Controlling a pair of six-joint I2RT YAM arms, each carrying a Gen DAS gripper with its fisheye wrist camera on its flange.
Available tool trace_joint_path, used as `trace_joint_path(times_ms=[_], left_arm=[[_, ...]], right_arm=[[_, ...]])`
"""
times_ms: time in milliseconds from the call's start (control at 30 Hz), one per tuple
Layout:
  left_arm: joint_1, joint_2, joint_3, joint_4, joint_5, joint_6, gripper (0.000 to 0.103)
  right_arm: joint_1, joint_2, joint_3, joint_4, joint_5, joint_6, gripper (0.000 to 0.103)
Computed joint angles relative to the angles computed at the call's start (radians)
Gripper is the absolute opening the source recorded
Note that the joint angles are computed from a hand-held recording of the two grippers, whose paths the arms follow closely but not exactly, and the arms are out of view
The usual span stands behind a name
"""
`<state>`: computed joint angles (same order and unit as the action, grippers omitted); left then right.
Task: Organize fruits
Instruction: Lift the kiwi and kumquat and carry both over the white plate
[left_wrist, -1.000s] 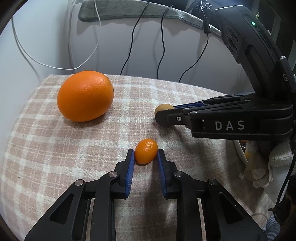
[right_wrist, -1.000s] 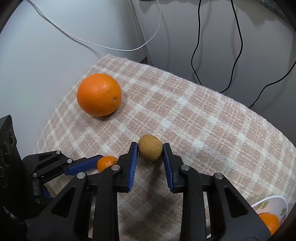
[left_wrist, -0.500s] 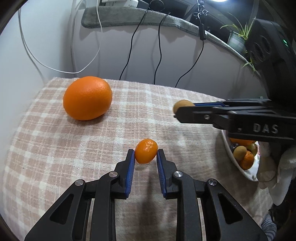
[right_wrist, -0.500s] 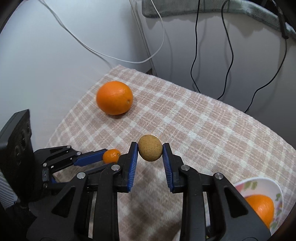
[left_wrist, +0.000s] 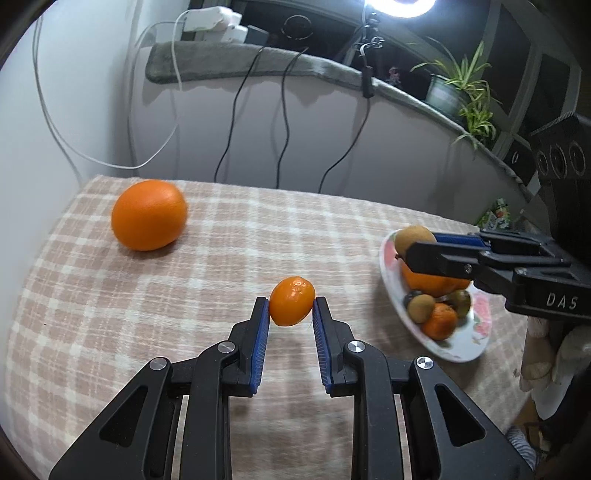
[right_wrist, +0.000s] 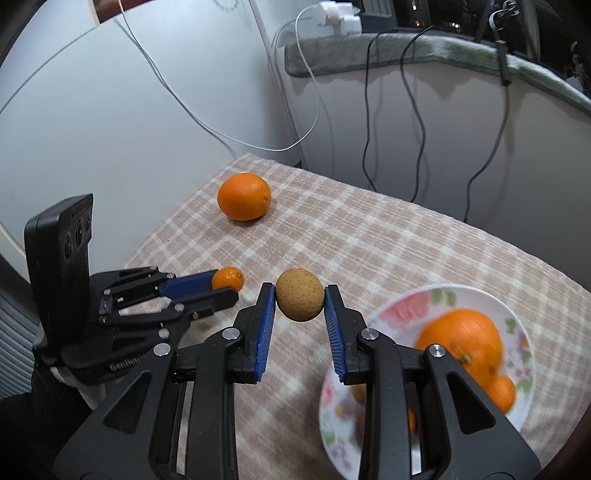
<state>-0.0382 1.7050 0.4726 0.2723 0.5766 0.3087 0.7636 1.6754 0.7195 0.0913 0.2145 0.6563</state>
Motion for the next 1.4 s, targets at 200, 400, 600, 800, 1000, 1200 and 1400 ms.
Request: trace_joint_path(times_ms=[200, 400, 600, 800, 1000, 1200, 1400], left_arm=[[-0.048, -0.065, -0.040, 0.001, 0.011, -0.027, 0.022], [-0.099, -0.113, -0.075, 0.004, 0.014, -0.049, 0.022], [-0.171, -0.157, -0.103, 0.010, -0.004, -0.077, 0.022], [-0.244, -0.163, -0.109, 0.022, -0.035, -0.100, 0.022], [-0.302, -0.138, -0.104, 0.047, -0.066, -0.130, 0.022], [-0.350, -0.103, -0.086, 0.070, -0.102, -0.158, 0.022], [-0.377, -0.074, -0.060, 0.077, -0.129, -0.175, 0.022]], right_arm=[[0.057, -0.166, -0.136, -0.038, 0.087, 0.070, 0.028], [0.094, -0.306, -0.237, -0.106, 0.157, 0.132, 0.028], [0.134, -0.420, -0.318, -0.172, 0.209, 0.198, 0.028], [0.186, -0.489, -0.381, -0.222, 0.242, 0.279, 0.028], [0.224, -0.546, -0.431, -0.265, 0.264, 0.343, 0.028], [0.262, -0.567, -0.465, -0.274, 0.272, 0.389, 0.028], [0.272, -0.565, -0.490, -0.254, 0.268, 0.404, 0.028]])
